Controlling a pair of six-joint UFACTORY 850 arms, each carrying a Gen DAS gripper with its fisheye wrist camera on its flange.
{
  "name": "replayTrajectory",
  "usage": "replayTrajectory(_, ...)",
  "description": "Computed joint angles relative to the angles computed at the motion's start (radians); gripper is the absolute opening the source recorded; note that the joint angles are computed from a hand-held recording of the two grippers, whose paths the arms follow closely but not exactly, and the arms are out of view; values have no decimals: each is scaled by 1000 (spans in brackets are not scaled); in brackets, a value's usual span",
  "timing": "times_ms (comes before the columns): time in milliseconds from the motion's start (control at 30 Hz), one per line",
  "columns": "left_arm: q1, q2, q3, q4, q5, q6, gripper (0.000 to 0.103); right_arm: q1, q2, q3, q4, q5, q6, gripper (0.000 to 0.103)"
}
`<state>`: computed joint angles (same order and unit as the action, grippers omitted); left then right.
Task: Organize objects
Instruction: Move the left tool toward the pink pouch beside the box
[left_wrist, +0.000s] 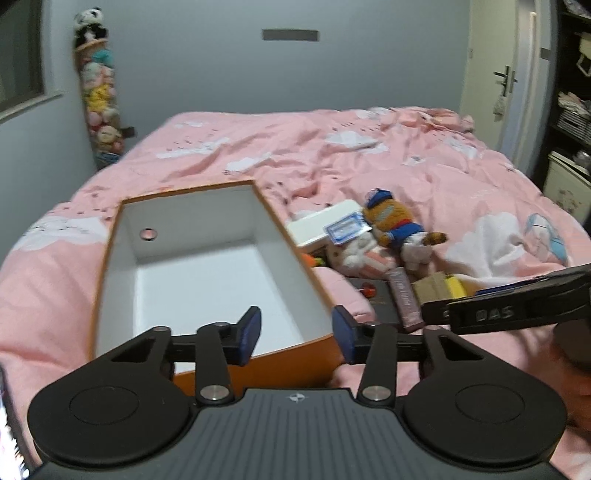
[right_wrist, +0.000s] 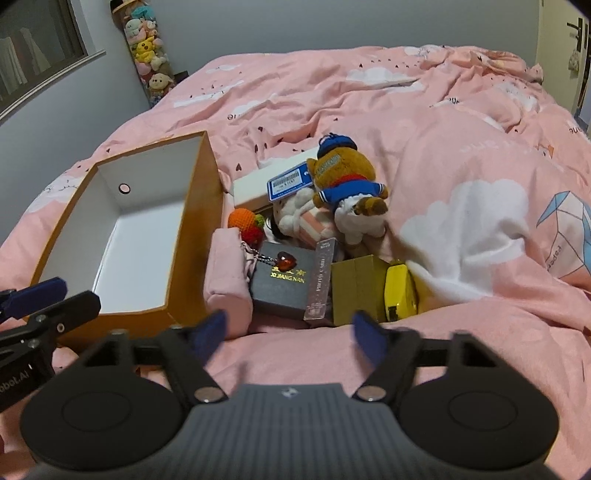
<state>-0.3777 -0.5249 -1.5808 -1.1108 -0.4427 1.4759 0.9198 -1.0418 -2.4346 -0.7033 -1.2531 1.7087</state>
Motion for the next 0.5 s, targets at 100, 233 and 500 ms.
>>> replayTrajectory(100, 0, -37, -82, 79, -142, -136, 44, -9, 44, 79, 5, 51, 11, 51)
replayTrajectory(233, -30, -96, -195, 201, -238, -246, 43, -18, 104, 185, -6, 102, 44, 40)
replayTrajectory(500, -119, -341, -601, 654, -435, -660, 48, -38, 191, 354, -19, 173, 137, 40)
